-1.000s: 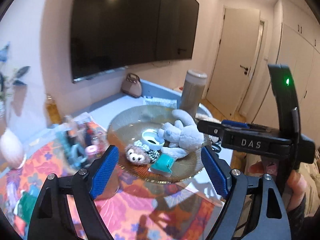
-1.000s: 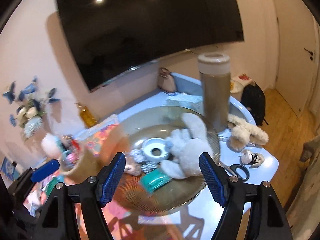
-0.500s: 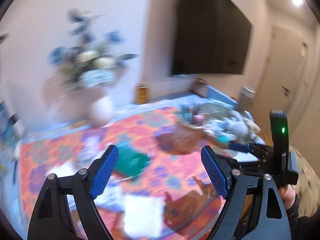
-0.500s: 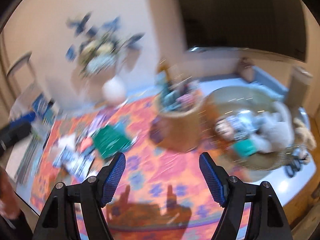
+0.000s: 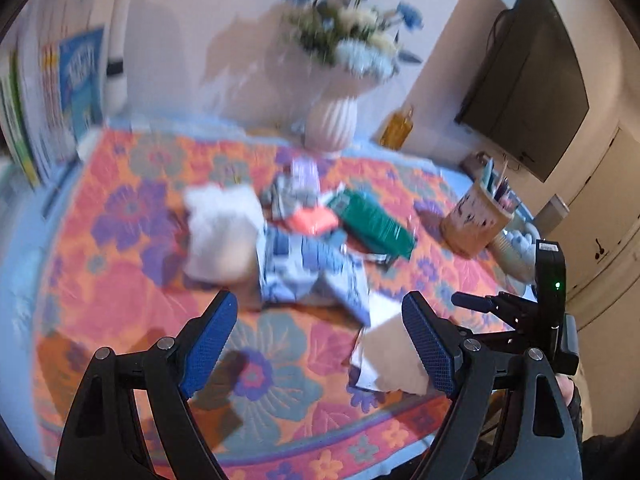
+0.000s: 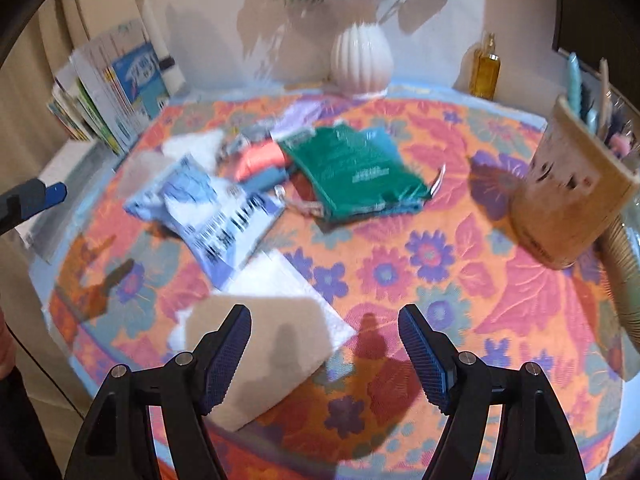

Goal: Organize soft objects
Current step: 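Move both grippers back over the tablecloth, then grasp the white tissue with the right gripper while the left grasps the blue-white Dafi packet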

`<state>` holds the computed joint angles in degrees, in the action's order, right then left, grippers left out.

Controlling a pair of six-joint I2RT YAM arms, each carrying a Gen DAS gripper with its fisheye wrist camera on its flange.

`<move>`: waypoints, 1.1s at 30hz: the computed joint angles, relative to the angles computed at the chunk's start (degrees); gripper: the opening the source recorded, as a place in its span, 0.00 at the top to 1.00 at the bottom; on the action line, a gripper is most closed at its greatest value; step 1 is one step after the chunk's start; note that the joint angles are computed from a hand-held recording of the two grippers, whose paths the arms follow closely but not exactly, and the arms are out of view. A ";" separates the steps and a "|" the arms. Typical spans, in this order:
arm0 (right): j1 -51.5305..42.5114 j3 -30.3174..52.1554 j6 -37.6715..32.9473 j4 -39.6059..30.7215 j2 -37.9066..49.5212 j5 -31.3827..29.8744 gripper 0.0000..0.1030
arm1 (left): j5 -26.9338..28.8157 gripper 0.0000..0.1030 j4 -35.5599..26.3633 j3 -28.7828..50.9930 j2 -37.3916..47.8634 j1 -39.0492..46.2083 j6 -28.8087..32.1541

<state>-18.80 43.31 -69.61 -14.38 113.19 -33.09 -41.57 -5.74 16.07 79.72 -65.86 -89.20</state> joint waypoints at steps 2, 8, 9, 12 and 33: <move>0.55 0.07 1.45 3.81 3.16 1.06 0.28 | 1.95 0.19 15.61 -4.06 6.42 2.81 2.40; 0.05 5.07 -1.81 -5.17 8.64 -1.33 0.17 | 7.29 0.19 65.01 -10.65 36.21 11.34 4.11; 0.19 5.89 -3.76 -9.05 8.99 -2.12 0.17 | 7.59 0.19 68.90 -10.57 39.17 12.10 4.20; 1.66 4.21 -7.21 -11.81 8.60 -1.97 0.11 | 6.82 0.19 65.70 -8.19 39.27 13.52 4.38; 0.47 -15.41 -12.02 16.93 0.84 -2.85 0.89 | 2.42 0.56 50.33 2.20 39.68 13.96 4.06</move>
